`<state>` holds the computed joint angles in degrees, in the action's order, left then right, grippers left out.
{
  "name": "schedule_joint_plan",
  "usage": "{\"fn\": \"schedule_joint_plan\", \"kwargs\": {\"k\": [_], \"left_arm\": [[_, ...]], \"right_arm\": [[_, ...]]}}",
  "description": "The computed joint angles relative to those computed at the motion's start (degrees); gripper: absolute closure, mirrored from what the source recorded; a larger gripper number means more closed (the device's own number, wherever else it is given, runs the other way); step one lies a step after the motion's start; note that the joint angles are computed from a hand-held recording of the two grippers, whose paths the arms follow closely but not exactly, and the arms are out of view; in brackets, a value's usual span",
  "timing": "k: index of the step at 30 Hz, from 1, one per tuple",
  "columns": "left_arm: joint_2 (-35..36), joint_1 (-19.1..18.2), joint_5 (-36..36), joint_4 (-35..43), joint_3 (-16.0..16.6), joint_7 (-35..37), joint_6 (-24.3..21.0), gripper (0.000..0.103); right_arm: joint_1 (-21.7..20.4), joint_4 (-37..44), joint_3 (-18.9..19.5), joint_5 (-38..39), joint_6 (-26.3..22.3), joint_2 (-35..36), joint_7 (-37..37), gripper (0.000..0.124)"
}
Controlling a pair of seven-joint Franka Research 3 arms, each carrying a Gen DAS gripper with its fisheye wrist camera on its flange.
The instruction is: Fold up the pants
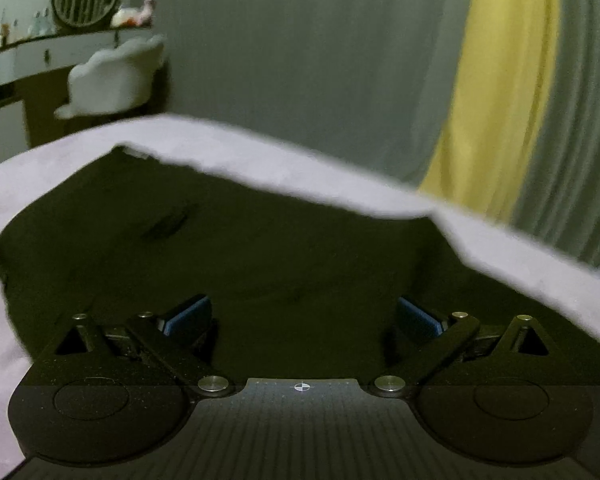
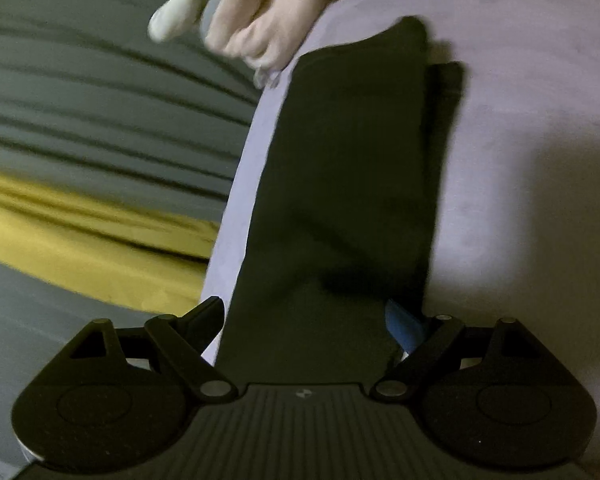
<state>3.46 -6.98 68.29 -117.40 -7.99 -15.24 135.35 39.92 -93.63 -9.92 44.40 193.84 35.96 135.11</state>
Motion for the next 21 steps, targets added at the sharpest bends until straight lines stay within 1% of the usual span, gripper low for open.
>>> {"fn": "schedule_joint_plan", "kwargs": {"k": [1,2,3,5,6,7,8,10,12,15,18,19,21], "left_arm": [[1.28,-0.04,-4.42,1.53,-0.19,3.89,-2.78,0.001],[2.11,-0.20,-6.73,2.45,-0.22,6.29,-4.94,0.000],[2.09,-0.38,-6.00,2.26,-0.02,6.38,-4.74,0.000],[2.57,-1.32,-5.18,3.42,-0.19,6.45,-7.50,0.001],[2.48,-1.61,-4.82,3.54,-0.18,6.40,-7.87,0.001],[2.06,-1.65,-4.32,3.07,-0.07,5.82,-6.94,0.001],[1.49,-1.55,-3.79,2.35,0.05,4.90,-5.49,0.000],[0.78,-1.40,-4.03,1.64,-0.01,3.63,-4.08,0.000],[0.47,-1.14,-5.03,1.44,-0.04,3.08,-3.30,0.001],[0.06,-0.97,-5.61,0.90,-0.18,1.62,-3.25,0.000],[0.45,-0.86,-7.37,1.28,-0.30,1.82,-3.63,0.001],[0.52,-0.87,-7.30,1.32,-0.28,1.79,-3.77,0.001],[0.67,-1.08,-7.34,1.60,-0.40,2.08,-4.36,0.001]], "right_arm": [[2.38,-1.34,-2.55,1.89,1.68,-0.34,0.58,0.036],[3.50,-2.02,-3.77,3.67,2.85,-0.51,0.38,0.036],[3.68,-3.22,-3.74,5.20,4.29,-1.15,0.09,0.036],[2.04,-5.62,-1.74,6.34,6.90,-2.52,-0.36,0.036],[2.39,-6.47,-2.24,7.48,7.46,-2.88,-1.30,0.039],[3.24,-6.90,-3.17,10.00,7.77,-3.06,-3.28,0.040],[2.17,-7.54,-2.09,10.25,8.72,-3.30,-3.44,0.043],[-4.19,-9.18,4.49,5.10,12.18,-3.68,1.02,0.050],[-8.43,-9.28,8.47,1.88,13.65,-3.16,3.00,0.056],[-11.78,-7.90,11.13,-1.06,13.41,-2.12,0.87,0.056],[-11.41,-4.28,9.93,0.80,10.70,-0.65,-4.95,0.057],[-12.39,-3.57,10.73,-0.04,10.89,-0.04,-5.69,0.059],[-13.36,-1.77,10.98,0.43,8.30,0.85,-7.11,0.089]]}}
